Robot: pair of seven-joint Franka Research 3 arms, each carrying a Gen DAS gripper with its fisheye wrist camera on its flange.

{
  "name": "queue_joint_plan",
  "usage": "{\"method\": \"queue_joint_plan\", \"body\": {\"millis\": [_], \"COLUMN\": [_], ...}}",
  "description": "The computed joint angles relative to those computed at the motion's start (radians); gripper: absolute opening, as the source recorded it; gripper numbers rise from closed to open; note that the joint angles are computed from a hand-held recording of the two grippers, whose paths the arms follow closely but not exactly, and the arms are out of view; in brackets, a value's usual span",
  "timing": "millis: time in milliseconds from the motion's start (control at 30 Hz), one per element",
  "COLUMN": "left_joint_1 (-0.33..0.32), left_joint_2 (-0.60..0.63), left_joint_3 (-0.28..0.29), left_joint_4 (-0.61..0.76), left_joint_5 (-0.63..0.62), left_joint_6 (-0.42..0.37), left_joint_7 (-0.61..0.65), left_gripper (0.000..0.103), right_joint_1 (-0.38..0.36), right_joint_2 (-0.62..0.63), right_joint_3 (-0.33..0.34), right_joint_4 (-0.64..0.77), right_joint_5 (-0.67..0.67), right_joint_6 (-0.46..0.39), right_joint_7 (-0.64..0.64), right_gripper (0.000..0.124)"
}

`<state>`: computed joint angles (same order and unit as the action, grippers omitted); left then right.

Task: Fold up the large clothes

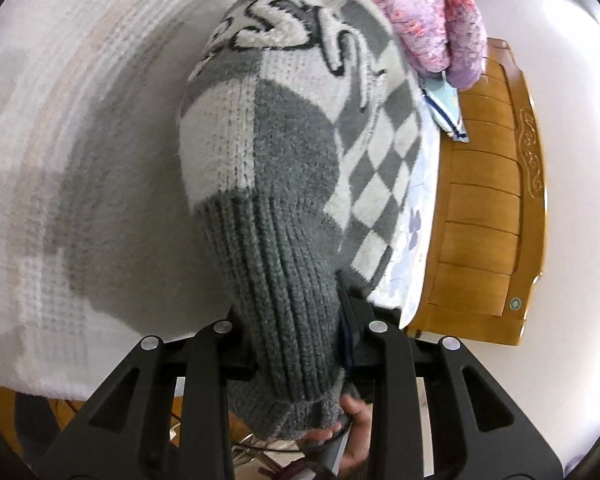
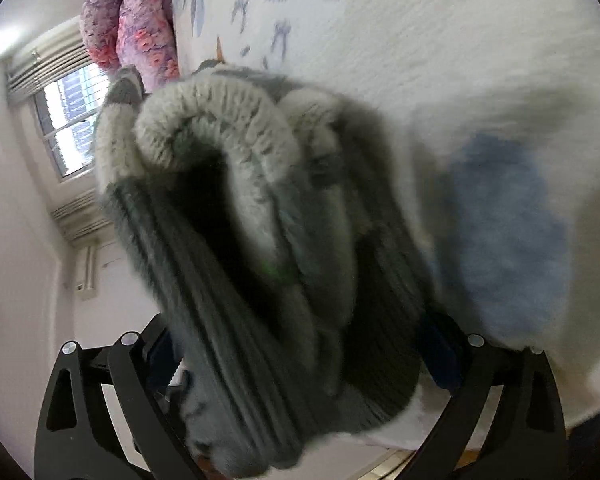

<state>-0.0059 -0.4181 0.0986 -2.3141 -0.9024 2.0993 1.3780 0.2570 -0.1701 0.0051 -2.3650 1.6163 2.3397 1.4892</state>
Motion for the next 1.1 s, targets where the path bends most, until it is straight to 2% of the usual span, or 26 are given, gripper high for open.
{"method": "queue_joint_plan", "body": {"millis": [133, 200, 267, 367, 467, 567, 633, 667, 867, 1100], "left_joint_1": [0.017, 0.019, 0.021, 0.025, 0.023, 0.021, 0.019, 0.018, 0.022, 0.056], "left_joint_2": [0.003, -0.002, 0.005, 0.011, 0.028, 0.039, 0.057, 0.062, 0.095, 0.148], "left_joint_3": [0.011, 0.013, 0.011, 0.004, -0.015, -0.029, -0.035, -0.037, -0.050, -0.009], "left_joint_4": [-0.004, -0.010, 0.005, 0.015, 0.029, 0.047, 0.084, 0.098, 0.238, 0.396], "left_joint_5": [0.020, 0.002, 0.006, 0.032, 0.053, 0.095, 0.139, 0.150, 0.276, 0.314], "left_joint_6": [-0.023, -0.019, -0.025, -0.034, -0.022, -0.025, -0.044, -0.048, -0.072, -0.114], "left_joint_7": [0.001, -0.004, -0.014, -0.025, -0.051, -0.082, -0.094, -0.098, -0.088, 0.038], "left_gripper": [0.028, 0.028, 0.028, 0.028, 0.028, 0.028, 0.028, 0.028, 0.028, 0.028], "right_joint_1": [0.005, -0.017, -0.021, -0.036, -0.053, -0.062, -0.063, -0.063, -0.050, -0.019], "right_joint_2": [0.023, 0.036, 0.051, 0.126, 0.148, 0.151, 0.149, 0.145, 0.164, 0.294], "right_joint_3": [-0.023, 0.001, 0.005, -0.006, -0.004, 0.004, 0.010, 0.012, 0.027, 0.070], "right_joint_4": [0.032, 0.084, 0.115, 0.204, 0.236, 0.244, 0.264, 0.280, 0.496, 0.846], "right_joint_5": [0.024, -0.133, -0.207, -0.316, -0.346, -0.323, -0.317, -0.333, -0.548, -0.696], "right_joint_6": [-0.032, -0.008, 0.019, -0.112, -0.204, -0.250, -0.244, -0.240, -0.258, -0.289], "right_joint_7": [-0.022, 0.038, 0.069, 0.088, 0.095, 0.091, 0.086, 0.084, 0.120, 0.156], "right_gripper": [0.093, 0.089, 0.089, 0.093, 0.091, 0.070, 0.047, 0.043, 0.038, 0.038]}}
